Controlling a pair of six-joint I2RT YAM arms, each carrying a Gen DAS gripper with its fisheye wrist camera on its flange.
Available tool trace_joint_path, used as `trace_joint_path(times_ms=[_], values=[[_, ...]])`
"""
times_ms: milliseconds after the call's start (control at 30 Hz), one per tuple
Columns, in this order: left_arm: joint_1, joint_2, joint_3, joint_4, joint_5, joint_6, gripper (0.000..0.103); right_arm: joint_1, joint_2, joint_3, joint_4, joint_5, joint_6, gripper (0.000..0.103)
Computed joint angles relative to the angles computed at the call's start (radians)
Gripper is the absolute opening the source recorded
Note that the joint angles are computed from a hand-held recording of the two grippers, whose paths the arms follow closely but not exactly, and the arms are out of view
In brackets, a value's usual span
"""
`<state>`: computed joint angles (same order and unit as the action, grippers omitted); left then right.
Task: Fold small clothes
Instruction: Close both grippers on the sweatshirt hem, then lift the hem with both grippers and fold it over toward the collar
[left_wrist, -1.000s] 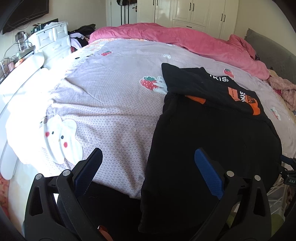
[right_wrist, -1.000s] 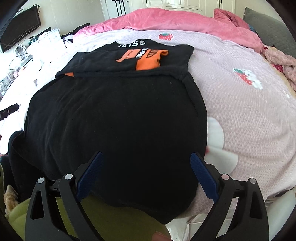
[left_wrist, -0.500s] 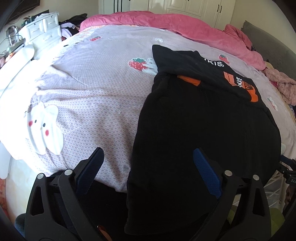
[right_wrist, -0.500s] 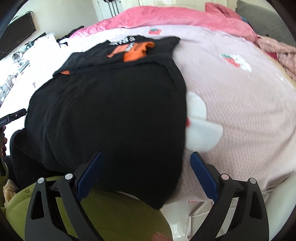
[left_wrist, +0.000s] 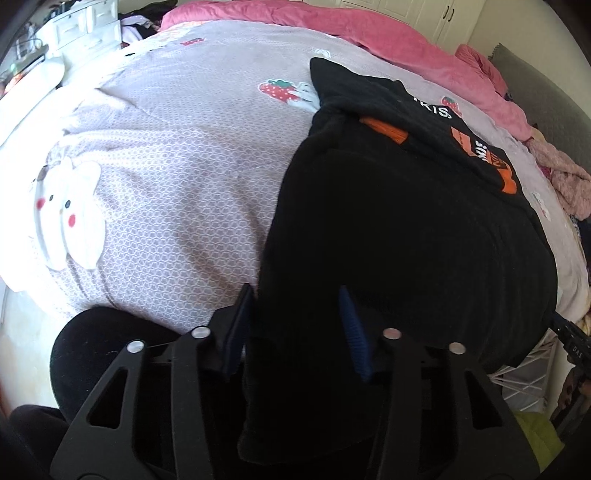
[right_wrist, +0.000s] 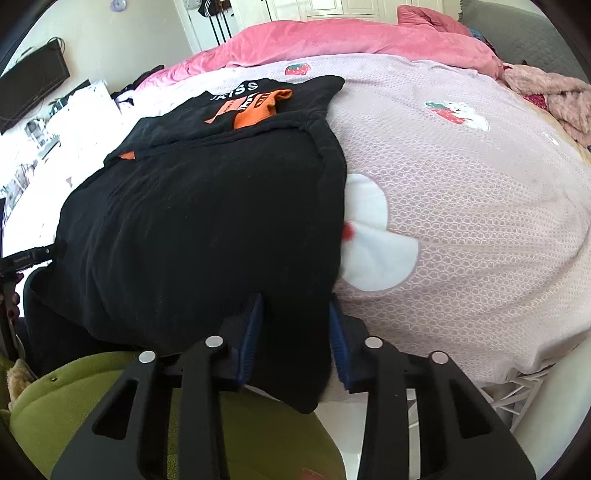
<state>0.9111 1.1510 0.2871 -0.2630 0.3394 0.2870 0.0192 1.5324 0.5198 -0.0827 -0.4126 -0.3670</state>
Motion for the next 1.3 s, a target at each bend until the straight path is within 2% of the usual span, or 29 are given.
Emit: trace_joint_path(times_ms=[167, 267, 500, 533, 600, 667, 833, 967, 1167, 1267, 1300], values=[[-0.012, -0.027, -0.011, -0.005, -0.023, -0.008, 0.017, -0.006, -0.023, -0.027, 0.021, 0.000, -0.010, 0.029], [-0.012, -0.075, -0.015, -0.038, -0.030, 0.005, 0.012, -0.018, -0.040, -0.034, 0.009, -0.008, -0.025, 0.027], [0.038, -0.065, -0.023, -0.062, 0.016, 0.047, 0.012, -0.051, -0.029, -0.032, -0.022, -0.037, -0.049, 0.027], [0.038, -0.076, -0.028, -0.064, 0.016, 0.048, 0.006, -0.045, -0.029, -0.035, -0.016, -0.036, -0.049, 0.027], [0.036, -0.103, -0.031, -0.075, 0.018, 0.045, 0.004, -0.038, -0.028, -0.037, -0.004, -0.026, -0.048, 0.012], [0.052, -0.140, -0.022, -0.106, 0.032, 0.051, 0.004, -0.055, -0.038, -0.029, -0.014, -0.032, -0.052, 0.008], [0.077, -0.288, 0.010, -0.227, 0.094, 0.048, 0.003, -0.086, -0.079, 0.019, -0.106, -0.078, -0.089, 0.005], [0.051, -0.373, 0.045, -0.293, 0.120, 0.015, 0.003, -0.114, -0.119, 0.077, -0.168, -0.172, -0.105, 0.005], [-0.025, -0.312, 0.121, -0.217, 0.097, -0.111, 0.003, -0.093, -0.073, 0.194, -0.091, -0.241, -0.002, 0.004], [-0.067, -0.256, 0.160, -0.155, 0.081, -0.178, 0.003, -0.088, -0.020, 0.253, -0.038, -0.236, 0.061, 0.003], [-0.087, -0.231, 0.173, -0.131, 0.067, -0.198, 0.003, -0.087, 0.003, 0.271, -0.018, -0.237, 0.078, 0.000]])
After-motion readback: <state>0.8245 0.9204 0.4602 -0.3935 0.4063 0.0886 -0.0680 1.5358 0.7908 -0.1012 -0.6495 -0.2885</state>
